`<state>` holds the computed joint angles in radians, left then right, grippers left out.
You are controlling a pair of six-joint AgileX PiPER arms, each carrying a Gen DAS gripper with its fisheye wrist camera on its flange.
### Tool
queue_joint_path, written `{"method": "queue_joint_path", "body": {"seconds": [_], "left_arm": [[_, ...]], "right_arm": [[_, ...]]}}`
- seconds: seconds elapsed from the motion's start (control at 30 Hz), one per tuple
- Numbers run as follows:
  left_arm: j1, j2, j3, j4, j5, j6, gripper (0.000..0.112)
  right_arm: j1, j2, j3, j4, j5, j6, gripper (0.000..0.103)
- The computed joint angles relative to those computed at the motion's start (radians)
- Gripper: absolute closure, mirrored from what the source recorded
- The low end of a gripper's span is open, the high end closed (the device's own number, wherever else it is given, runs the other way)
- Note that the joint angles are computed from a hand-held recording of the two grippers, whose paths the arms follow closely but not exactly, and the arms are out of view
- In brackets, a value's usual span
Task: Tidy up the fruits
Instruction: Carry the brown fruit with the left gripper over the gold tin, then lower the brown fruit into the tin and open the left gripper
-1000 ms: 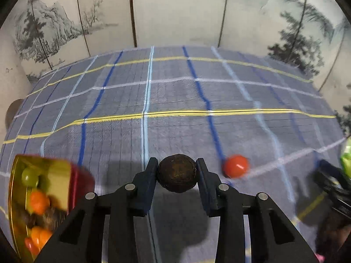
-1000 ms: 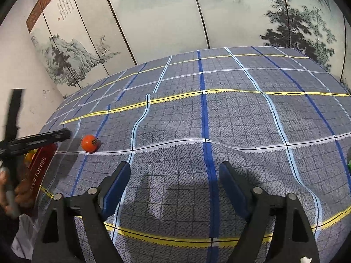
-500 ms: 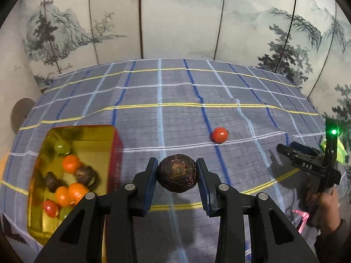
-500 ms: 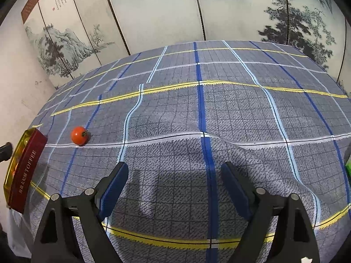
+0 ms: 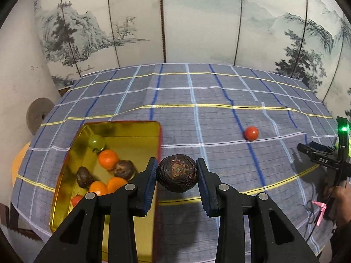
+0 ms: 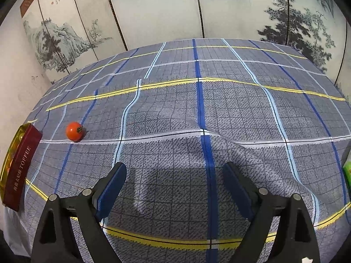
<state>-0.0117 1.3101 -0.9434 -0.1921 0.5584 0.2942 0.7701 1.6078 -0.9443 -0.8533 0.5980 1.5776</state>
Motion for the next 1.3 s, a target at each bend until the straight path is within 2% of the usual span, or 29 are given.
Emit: {"method": "queue_joint_path", "body": {"seconds": [0.43, 0.6, 0.73, 0.93, 1.13, 1.3], "left_arm": [[0.118, 0.115, -0.026, 0.013, -0.050, 0.050, 0.076], [0.190, 0.182, -0.079, -0.033, -0.025, 0.102, 0.076], [0.214, 0.232, -0.109, 0.022, -0.037, 0.076, 0.076], [0.285, 0.316, -0.203, -0.061, 0.035, 0.126, 0.076], [0.347, 0.408, -0.311, -0.089, 0.102, 0.107, 0.076], [0.343, 0.428, -0.325, -0.054, 0.089, 0.079, 0.076]], "right_arm": [[0.008, 0.014, -0.022, 0.020, 0.024, -0.029, 0.013], [0.008, 0.016, -0.022, 0.021, 0.023, -0.030, 0.012], [0.009, 0.016, -0.022, 0.020, 0.025, -0.029, 0.012], [0.008, 0.017, -0.022, 0.021, 0.023, -0.031, 0.012], [0.008, 0.018, -0.022, 0.020, 0.023, -0.031, 0.011], [0.008, 0.018, -0.022, 0.020, 0.023, -0.030, 0.011]]}}
